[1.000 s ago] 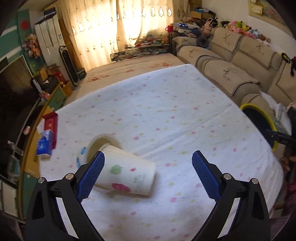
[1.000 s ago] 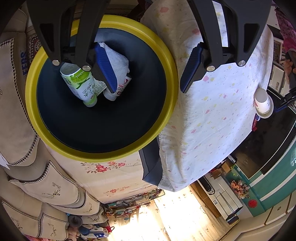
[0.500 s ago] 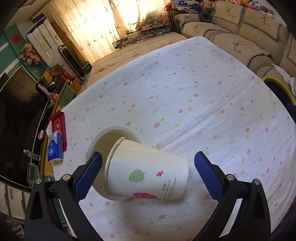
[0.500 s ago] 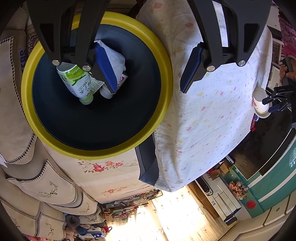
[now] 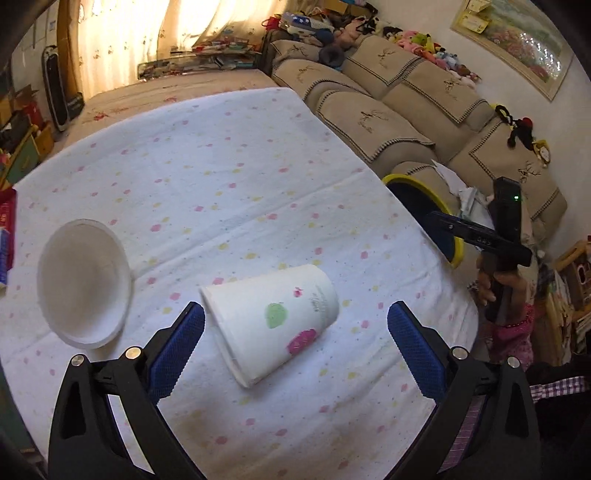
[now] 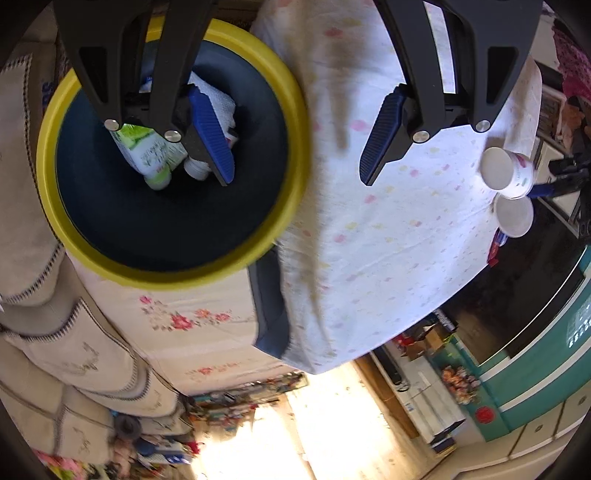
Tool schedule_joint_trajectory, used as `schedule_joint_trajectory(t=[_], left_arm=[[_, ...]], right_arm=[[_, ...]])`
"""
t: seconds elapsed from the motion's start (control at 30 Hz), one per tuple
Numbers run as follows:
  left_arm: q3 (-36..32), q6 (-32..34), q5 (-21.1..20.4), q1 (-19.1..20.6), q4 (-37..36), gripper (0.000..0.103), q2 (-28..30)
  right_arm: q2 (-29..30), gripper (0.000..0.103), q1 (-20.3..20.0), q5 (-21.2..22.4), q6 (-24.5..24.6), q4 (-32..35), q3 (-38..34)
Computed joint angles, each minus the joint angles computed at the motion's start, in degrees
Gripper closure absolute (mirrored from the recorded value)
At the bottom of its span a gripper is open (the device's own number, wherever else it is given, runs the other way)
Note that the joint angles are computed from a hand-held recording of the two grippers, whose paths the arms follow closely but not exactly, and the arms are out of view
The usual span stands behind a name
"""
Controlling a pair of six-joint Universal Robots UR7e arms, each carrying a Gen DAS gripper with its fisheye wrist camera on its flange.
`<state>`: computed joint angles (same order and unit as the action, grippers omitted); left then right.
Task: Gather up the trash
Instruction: 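Grasp the white paper cup with the left tool and lift, then carry the paper cup to the bin while the right tool grasps the white bowl-cup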
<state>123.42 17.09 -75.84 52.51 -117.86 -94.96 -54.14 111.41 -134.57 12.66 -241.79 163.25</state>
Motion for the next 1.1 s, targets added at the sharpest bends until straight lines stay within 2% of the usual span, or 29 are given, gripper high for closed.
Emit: schedule_joint_trajectory(t=[0.2, 0.27, 0.33, 0.4, 0.43, 0.53, 0.67, 0.8, 0.83, 0.9, 1.03, 1.1], left_arm=[[1.2, 0.4, 6.0, 0.8, -2.3, 0.005, -5.0], [1.8, 1.9, 6.3, 1.8, -4.1, 0.005, -7.2], [2.5, 3.1, 6.7, 3.1, -6.2, 0.005, -8.7], [2.6, 3.4, 5.4, 5.0, -6.8, 0.005, -9.6], [2.5, 3.8, 4.5, 5.8, -7.1, 0.005, -10.0], [3.6, 4.7, 3.6, 6.6, -8.8, 0.005, -11.8], [4.4, 5.8, 2.1, 7.3, -9.8, 0.005, -13.6], [4.2, 6.6, 0.1, 8.5, -9.6, 0.005, -14.7], [4.4, 6.5, -0.3, 8.7, -9.7, 0.005, -15.0], [4.7, 6.5, -0.9, 9.0, -10.3, 0.005, -15.1], [5.1, 6.6, -1.3, 9.3, -10.4, 0.005, -15.6], [5.3, 6.9, -1.3, 9.3, -10.5, 0.005, -15.8]], right_arm=[[-4.4, 0.036, 7.3, 0.8, -5.4, 14.6, -6.9], [-5.3, 0.035, 8.8, 5.1, -10.9, 18.8, -9.1], [-6.8, 0.031, 10.0, 9.4, -16.8, 28.2, -12.6], [-6.0, 0.027, 11.0, 12.6, -25.3, 35.7, -16.9], [-5.5, 0.023, 10.7, 14.4, -28.7, 38.6, -18.8], [-3.7, 0.023, 8.3, 18.9, -35.0, 48.2, -24.5], [-0.2, 0.021, 5.7, 20.2, -38.3, 51.8, -28.5], [0.3, 0.018, 2.1, 26.7, -39.4, 58.4, -30.5], [0.6, 0.02, 1.8, 27.3, -39.3, 58.2, -30.2], [0.6, 0.039, 0.9, 28.9, -37.7, 57.6, -30.0], [-3.1, 0.045, 1.4, 31.7, -33.5, 54.7, -27.5], [-6.6, 0.046, 3.2, 32.2, -30.7, 56.0, -27.0]])
